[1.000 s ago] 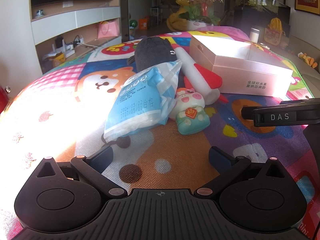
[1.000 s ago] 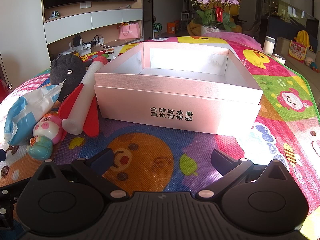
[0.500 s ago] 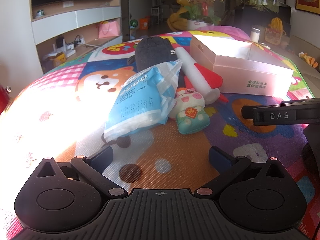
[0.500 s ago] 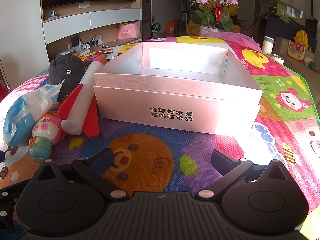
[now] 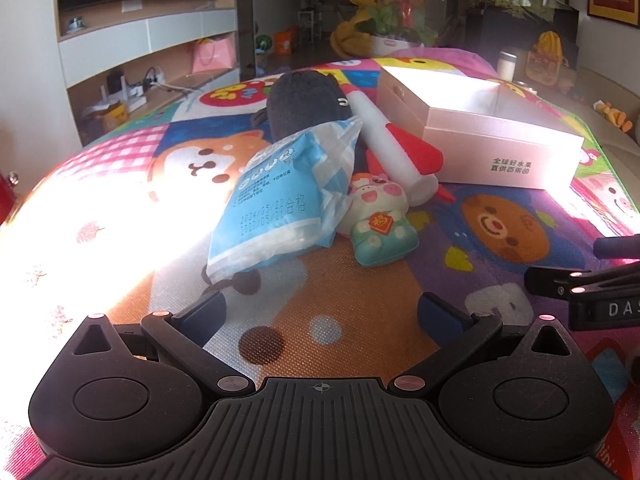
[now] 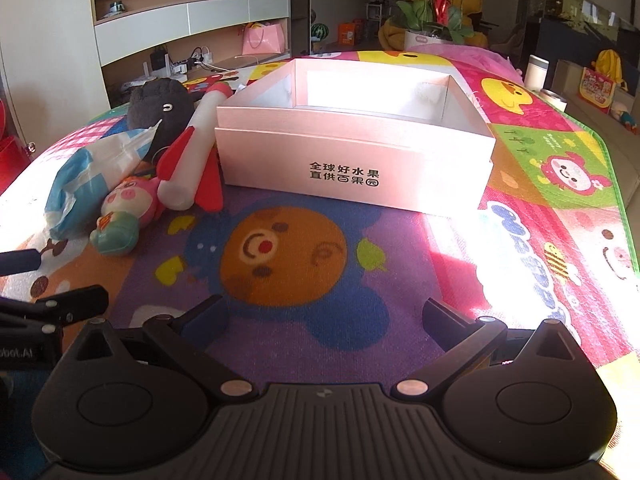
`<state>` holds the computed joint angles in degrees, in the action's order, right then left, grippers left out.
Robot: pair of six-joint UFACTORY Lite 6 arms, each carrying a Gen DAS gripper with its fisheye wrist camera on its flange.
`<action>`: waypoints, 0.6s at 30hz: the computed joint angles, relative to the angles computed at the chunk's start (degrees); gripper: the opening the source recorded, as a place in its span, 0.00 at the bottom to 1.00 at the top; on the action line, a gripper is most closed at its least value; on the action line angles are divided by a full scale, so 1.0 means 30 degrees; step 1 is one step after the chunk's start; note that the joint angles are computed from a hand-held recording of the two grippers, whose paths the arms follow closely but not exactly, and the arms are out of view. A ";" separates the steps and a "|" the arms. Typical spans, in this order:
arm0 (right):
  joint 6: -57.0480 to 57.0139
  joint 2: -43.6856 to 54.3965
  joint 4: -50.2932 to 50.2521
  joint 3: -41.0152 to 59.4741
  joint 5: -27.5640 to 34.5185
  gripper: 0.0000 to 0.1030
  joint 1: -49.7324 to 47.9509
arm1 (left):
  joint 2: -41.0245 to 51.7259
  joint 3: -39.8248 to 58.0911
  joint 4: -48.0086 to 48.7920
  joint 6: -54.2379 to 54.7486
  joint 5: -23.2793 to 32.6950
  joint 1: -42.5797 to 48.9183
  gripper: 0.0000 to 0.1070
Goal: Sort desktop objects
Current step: 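Move both tools toward the toys lying beside the pink box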
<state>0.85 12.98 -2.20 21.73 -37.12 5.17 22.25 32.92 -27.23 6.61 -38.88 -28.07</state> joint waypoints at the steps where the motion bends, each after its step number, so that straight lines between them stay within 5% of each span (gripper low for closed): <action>1: 0.0122 -0.0215 -0.0193 -0.0385 -0.0222 1.00 -0.0095 | -0.0013 -0.0007 -0.0005 0.0014 -0.0003 -0.0008 0.96; 7: -0.0100 -0.0533 0.0181 -0.0942 -0.0609 1.00 0.0136 | -0.0790 -0.0940 0.2065 -0.1972 -0.0525 0.0844 0.96; 18: -0.0256 -0.0435 0.0634 -0.1269 -0.1386 1.00 0.0339 | -0.1958 -0.1409 0.1033 0.0109 -0.1056 0.0139 0.91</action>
